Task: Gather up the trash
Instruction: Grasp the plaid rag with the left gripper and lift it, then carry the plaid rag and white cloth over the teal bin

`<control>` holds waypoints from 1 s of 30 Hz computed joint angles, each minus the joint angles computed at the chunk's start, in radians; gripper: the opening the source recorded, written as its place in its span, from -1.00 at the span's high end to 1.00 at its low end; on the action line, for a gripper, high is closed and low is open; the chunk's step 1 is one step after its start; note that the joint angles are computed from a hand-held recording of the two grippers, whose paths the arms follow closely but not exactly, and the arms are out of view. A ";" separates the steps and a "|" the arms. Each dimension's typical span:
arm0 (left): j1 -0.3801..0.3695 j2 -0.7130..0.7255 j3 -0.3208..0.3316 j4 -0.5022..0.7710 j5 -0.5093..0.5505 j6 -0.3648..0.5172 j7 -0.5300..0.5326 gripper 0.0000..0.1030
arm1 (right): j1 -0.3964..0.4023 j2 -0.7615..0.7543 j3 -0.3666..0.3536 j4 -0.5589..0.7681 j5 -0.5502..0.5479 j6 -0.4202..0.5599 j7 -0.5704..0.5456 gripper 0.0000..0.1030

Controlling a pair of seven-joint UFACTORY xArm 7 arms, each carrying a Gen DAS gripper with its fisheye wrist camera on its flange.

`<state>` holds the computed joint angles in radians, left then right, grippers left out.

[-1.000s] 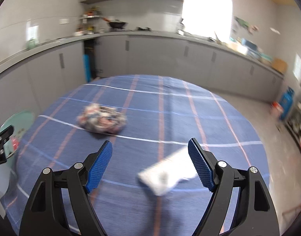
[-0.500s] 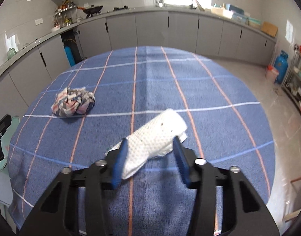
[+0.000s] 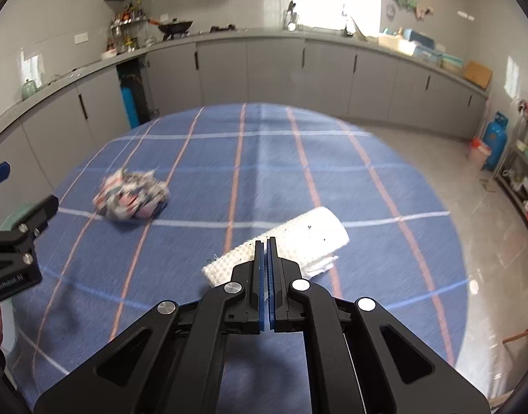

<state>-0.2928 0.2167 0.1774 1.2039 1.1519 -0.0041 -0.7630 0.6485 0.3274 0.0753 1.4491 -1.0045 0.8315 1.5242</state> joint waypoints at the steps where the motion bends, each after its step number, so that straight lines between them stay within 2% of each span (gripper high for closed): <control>1: 0.006 0.022 -0.022 0.019 -0.035 0.005 0.029 -0.89 | 0.000 0.000 -0.004 0.003 -0.006 0.007 -0.002 0.96; 2: 0.007 0.034 -0.031 0.027 -0.063 0.008 0.058 -0.89 | -0.002 -0.003 -0.007 0.001 -0.013 0.008 0.002 0.96; 4: 0.034 0.077 -0.099 0.057 -0.197 0.037 0.182 -0.89 | -0.011 -0.010 -0.011 -0.007 -0.024 0.000 0.010 0.96; 6: 0.039 0.109 -0.127 0.084 -0.275 0.052 0.252 -0.89 | -0.020 -0.008 -0.012 -0.007 -0.031 -0.007 0.008 0.96; 9: 0.006 0.162 -0.118 0.136 -0.336 0.077 0.302 -0.88 | -0.029 -0.004 -0.013 -0.008 -0.037 -0.022 0.003 0.96; 11: 0.012 0.196 -0.139 0.168 -0.400 0.106 0.364 -0.86 | -0.033 -0.004 -0.013 -0.012 -0.038 -0.033 0.003 0.96; 14: 0.059 0.225 -0.209 0.193 -0.522 0.156 0.490 -0.69 | -0.038 0.000 -0.014 -0.012 -0.039 -0.052 -0.011 0.96; 16: 0.077 0.227 -0.233 0.192 -0.583 0.158 0.548 -0.65 | -0.039 0.002 -0.015 -0.012 -0.039 -0.063 -0.014 0.96; 17: 0.080 0.224 -0.237 0.185 -0.605 0.152 0.568 -0.56 | -0.037 0.008 -0.015 -0.004 -0.038 -0.064 -0.017 0.96; 18: 0.099 0.224 -0.262 0.182 -0.640 0.157 0.611 -0.28 | -0.035 0.011 -0.015 -0.001 -0.037 -0.067 -0.021 0.96; 19: 0.138 0.226 -0.314 0.181 -0.690 0.175 0.681 -0.08 | -0.033 0.014 -0.017 0.001 -0.036 -0.069 -0.023 0.96; 20: 0.177 0.230 -0.367 0.181 -0.745 0.199 0.751 0.33 | -0.030 0.017 -0.018 0.004 -0.035 -0.068 -0.023 0.96; 21: 0.199 0.231 -0.398 0.178 -0.783 0.214 0.798 0.57 | -0.027 0.020 -0.018 0.008 -0.033 -0.068 -0.025 0.96; 24: 0.180 0.208 -0.376 0.146 -0.816 0.190 0.835 0.77 | -0.014 0.022 -0.022 0.013 -0.038 -0.059 -0.021 0.96; 30: 0.192 0.131 -0.354 0.056 -0.923 0.136 0.922 0.81 | 0.002 0.017 -0.017 0.018 -0.056 -0.049 -0.015 0.96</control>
<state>-0.1013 0.3475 -0.1767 1.2600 0.2289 0.1320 0.1586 0.6501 0.3449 0.0587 1.4670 -1.0606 0.7822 1.5096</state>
